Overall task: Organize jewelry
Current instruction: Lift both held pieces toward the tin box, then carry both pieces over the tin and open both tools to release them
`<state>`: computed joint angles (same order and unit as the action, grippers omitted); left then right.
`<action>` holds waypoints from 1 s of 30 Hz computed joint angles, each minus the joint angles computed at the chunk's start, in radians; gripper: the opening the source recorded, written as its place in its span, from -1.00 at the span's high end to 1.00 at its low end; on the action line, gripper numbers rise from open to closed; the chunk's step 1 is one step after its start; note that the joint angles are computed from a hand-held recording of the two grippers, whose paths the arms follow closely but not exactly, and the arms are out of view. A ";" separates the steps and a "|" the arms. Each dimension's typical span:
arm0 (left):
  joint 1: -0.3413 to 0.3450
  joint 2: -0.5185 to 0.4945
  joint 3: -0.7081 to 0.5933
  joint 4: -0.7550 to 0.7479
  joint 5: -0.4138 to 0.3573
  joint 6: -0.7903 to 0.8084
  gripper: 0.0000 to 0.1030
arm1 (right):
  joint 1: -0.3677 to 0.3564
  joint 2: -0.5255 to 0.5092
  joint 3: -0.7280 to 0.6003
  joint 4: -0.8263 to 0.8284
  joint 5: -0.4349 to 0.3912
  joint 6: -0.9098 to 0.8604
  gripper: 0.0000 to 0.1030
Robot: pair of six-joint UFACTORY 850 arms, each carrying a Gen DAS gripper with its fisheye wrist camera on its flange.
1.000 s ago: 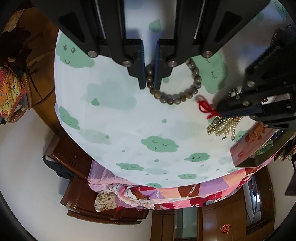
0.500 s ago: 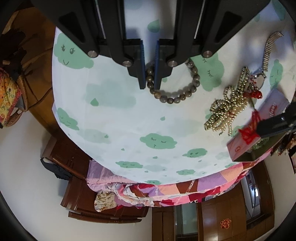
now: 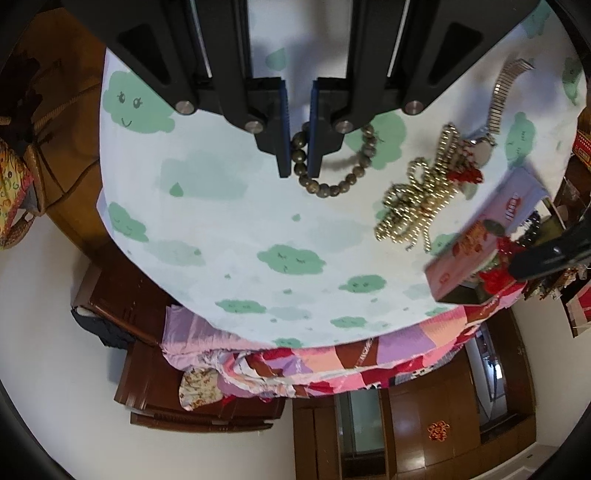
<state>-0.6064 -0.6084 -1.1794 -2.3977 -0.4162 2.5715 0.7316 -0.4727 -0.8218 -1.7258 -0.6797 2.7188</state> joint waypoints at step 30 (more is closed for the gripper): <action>0.030 0.028 0.029 -0.032 -0.031 0.010 1.00 | 0.044 0.022 -0.042 -0.072 -0.048 0.015 0.80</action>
